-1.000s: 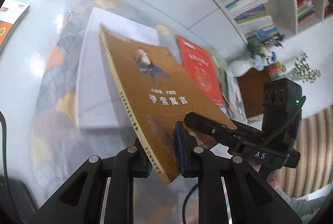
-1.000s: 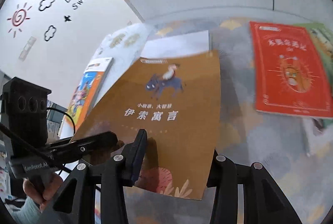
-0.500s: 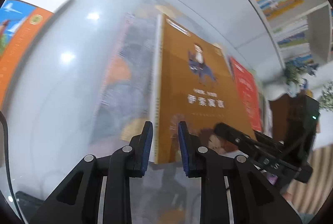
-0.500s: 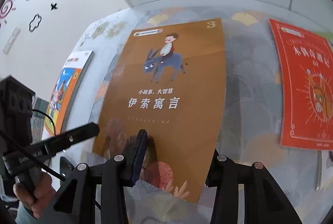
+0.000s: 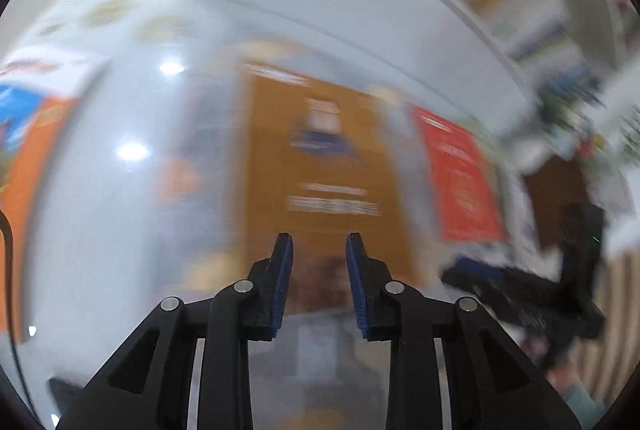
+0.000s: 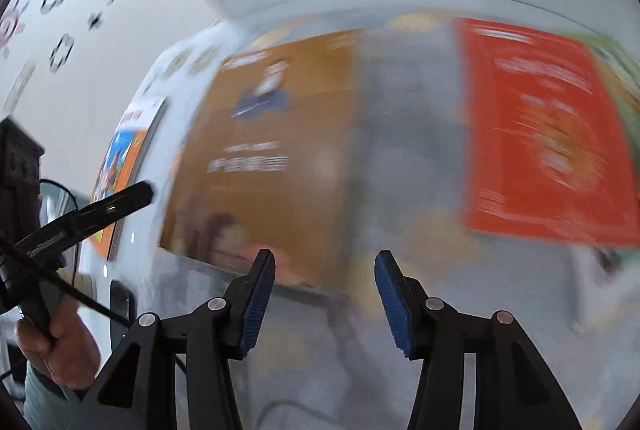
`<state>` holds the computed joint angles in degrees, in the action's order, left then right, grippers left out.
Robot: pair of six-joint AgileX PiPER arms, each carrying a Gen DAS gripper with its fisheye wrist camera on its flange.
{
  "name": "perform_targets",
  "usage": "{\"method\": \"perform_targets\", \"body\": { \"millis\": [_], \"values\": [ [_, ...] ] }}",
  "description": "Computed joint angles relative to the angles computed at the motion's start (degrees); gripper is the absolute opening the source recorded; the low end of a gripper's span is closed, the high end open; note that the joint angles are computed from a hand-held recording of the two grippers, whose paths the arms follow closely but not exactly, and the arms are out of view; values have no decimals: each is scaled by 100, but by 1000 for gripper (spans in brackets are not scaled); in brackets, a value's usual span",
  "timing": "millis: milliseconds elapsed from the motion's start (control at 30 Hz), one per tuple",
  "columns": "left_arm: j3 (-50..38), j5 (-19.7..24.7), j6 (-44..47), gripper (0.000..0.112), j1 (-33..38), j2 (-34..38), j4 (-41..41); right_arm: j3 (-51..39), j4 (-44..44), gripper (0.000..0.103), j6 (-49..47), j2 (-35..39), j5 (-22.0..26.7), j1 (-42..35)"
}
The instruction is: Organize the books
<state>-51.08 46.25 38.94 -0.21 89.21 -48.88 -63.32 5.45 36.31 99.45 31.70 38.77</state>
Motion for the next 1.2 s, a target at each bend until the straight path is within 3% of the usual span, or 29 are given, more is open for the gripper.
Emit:
{"method": "perform_targets", "body": {
  "millis": [67,133,233,333,467,600,733,800,900,1000,1067,1133,1200],
  "values": [
    [-309,316,73,31,-448,308,-336,677,-477,55,470,-636,-104,-358],
    [-714,249,-193,34,-1048,781,-533,1124,-1066,58,936,-1089,-54,-835],
    [-1658,142,-825,34,-1780,1676,-432,1505,-682,58,404,-1365,-103,-1928],
    [-2585,-40,-1943,33,-2356,2411,332,1686,-394,58,-127,-1404,-295,-2619],
    [-3170,30,-2547,33,-2630,2891,627,1536,-236,53,-643,-1277,-455,-2833],
    [-3281,-50,-2784,33,-2806,2898,954,1007,-964,53,-220,-936,-418,-2715],
    [-3338,-49,-3006,34,-2843,3015,1058,442,-916,53,-460,-351,-273,-2961],
    [-3369,-89,-2885,44,-2812,3095,819,201,-1011,53,-420,-32,-148,-2997],
    [-3503,371,-2381,63,-2577,3290,2,51,-229,58,-1287,265,-76,-3070],
    [-3257,440,-2327,63,-2531,3109,-90,121,-32,60,-1658,130,85,-2872],
    [-2687,586,-1883,63,-2457,2811,-628,484,517,60,-2050,-161,38,-2831],
    [-1782,610,-1247,63,-2511,2259,-1112,923,1073,59,-2344,-522,19,-2746],
    [-827,365,-891,57,-2767,1566,-1115,1551,1478,59,-2539,-1065,-111,-2459]
  ]
}}
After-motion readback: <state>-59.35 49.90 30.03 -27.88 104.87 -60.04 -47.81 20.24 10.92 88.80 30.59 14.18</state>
